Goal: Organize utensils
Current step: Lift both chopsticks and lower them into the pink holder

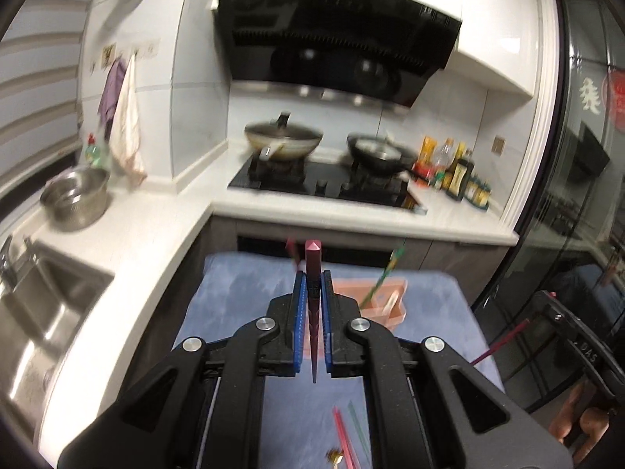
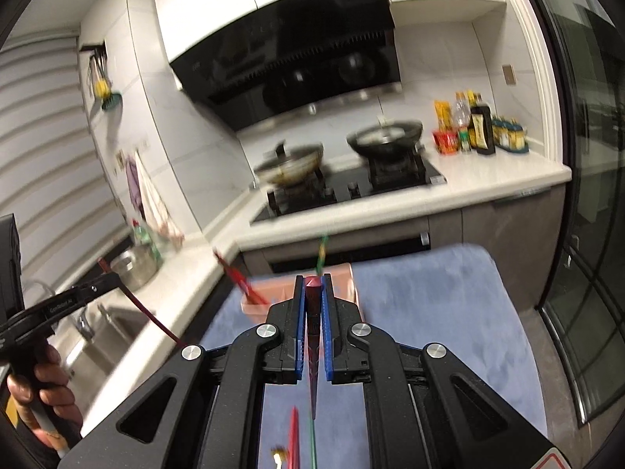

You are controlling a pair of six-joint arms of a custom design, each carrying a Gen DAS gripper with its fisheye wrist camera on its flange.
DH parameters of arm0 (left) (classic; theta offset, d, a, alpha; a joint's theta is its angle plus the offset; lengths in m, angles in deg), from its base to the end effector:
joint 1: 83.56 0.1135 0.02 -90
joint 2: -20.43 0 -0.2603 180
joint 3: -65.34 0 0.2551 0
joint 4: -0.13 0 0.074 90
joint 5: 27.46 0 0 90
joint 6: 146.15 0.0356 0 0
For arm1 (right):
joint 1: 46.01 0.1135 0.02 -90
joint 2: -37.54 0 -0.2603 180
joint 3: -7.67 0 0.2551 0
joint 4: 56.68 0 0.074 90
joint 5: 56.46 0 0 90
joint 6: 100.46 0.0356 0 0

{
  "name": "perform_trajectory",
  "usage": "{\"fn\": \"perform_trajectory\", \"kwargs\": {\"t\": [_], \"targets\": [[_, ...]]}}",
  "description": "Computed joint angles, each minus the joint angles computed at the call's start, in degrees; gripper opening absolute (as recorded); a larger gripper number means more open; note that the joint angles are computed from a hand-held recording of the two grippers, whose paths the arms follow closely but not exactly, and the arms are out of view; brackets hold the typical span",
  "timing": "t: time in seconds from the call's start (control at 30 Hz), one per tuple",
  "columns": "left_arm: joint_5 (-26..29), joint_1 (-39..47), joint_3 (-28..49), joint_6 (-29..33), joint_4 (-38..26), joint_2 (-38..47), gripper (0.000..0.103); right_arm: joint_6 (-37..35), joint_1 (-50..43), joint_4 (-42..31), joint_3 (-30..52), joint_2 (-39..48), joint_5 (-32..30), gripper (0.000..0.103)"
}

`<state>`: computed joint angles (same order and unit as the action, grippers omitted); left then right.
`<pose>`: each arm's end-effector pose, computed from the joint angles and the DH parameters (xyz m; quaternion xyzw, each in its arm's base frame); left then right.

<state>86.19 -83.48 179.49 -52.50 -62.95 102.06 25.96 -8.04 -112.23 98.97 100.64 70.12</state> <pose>0.2890 -0.0139 0.4540 0.1280 0.8465 -0.1621 0.4908 0.1850 0.1175 0.4191 0.1522 0.8132 0.0849 0.5553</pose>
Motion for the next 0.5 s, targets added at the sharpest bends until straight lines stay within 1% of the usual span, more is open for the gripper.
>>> {"fn": "perform_trajectory", "kwargs": {"t": [0.1, 0.17, 0.27, 0.37, 0.5], "targets": [[-1.25, -2.14, 6.88, -2.09, 0.72, 4.24, 0.007, -4.46, -4.86, 3.55, 4.65, 3.90, -3.44, 0.007], [-2.35, -3.72, 11.50, -3.52, 1.40, 7.55, 0.007, -6.10, -8.25, 6.04, 7.80, 7.12, -6.76, 0.007], [-3.53, -5.15, 16.82, -4.68, 1.97, 12.10, 0.007, -7.52, -11.06, 8.10, 11.72, 11.31, -9.27, 0.007], [-5.84, -6.71, 19.91, -5.37, 2.97, 15.83, 0.007, -8.85, -13.68, 10.03, 15.42, 15.92, -11.33, 0.007], [-7.02, -7.70, 22.46, -5.54, 3.23, 20.03, 0.007, -9.58, -16.07, 12.00, 18.27, 21.20, -13.68, 0.007]]}}
